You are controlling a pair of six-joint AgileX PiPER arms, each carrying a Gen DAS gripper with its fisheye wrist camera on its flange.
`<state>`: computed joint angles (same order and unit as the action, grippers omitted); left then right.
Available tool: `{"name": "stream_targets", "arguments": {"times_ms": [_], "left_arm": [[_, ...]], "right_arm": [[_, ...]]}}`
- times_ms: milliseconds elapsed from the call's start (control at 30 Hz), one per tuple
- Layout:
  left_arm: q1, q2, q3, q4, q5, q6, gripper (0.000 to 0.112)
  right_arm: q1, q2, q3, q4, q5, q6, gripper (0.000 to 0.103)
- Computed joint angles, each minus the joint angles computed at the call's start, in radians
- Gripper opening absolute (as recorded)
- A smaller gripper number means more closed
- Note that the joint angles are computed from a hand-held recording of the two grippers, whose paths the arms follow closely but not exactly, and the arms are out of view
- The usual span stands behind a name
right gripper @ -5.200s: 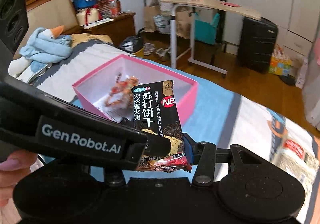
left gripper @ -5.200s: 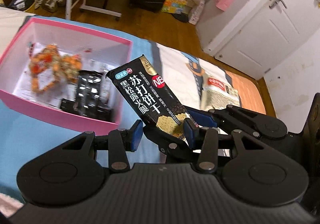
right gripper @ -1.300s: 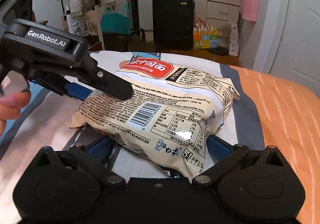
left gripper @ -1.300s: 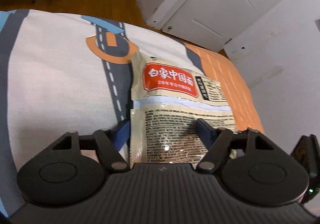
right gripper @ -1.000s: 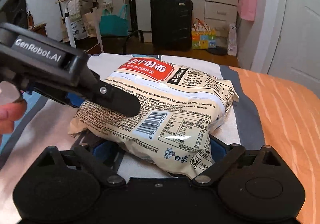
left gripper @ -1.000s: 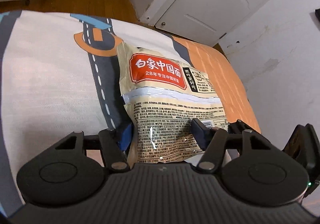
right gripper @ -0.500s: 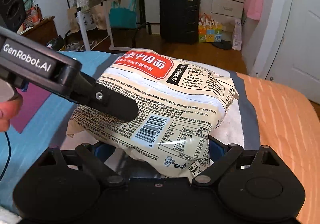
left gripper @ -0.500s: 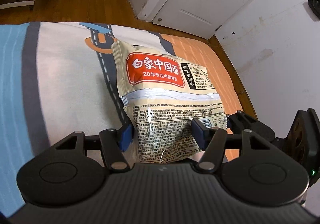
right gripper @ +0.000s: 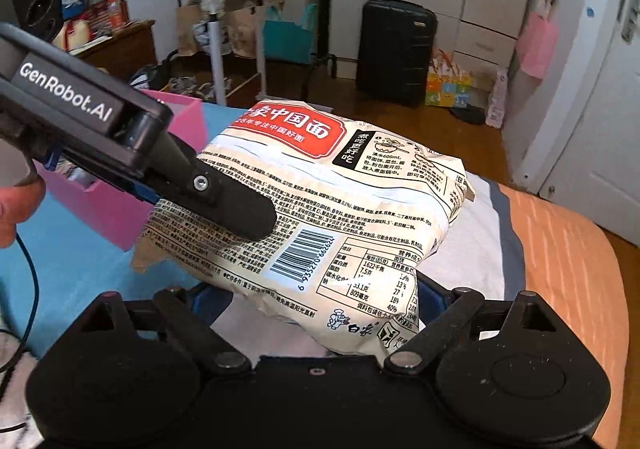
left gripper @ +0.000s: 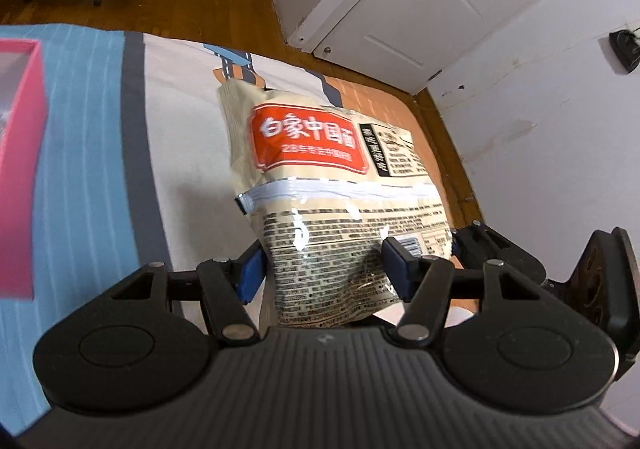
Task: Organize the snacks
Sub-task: 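Carry the noodle bag in the left tool over the pink box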
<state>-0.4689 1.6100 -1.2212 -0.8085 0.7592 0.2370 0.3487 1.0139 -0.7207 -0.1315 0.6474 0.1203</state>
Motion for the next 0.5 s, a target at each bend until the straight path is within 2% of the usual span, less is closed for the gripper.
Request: {"name": "stream_targets", "arguments": {"times_ms": [133,300,500], "left_arm": [[0.055,-0.130,0.092,0.004,0.035,0.009,0.060],[0.161,-0.252,0.159,0.011,0.102,0.042,0.060],[0.366,-0.333,0.222,-0.037,0.206,0.174,0.061]], "right_arm": [[0.222,-0.015,-0.051,-0.205,0.102,0.256,0.094],[0.421,0.021,-0.114,-0.344,0.172,0.472,0.094],[0.565,0.135,-0.199,-0.440,0.181,0.594,0.094]]}}
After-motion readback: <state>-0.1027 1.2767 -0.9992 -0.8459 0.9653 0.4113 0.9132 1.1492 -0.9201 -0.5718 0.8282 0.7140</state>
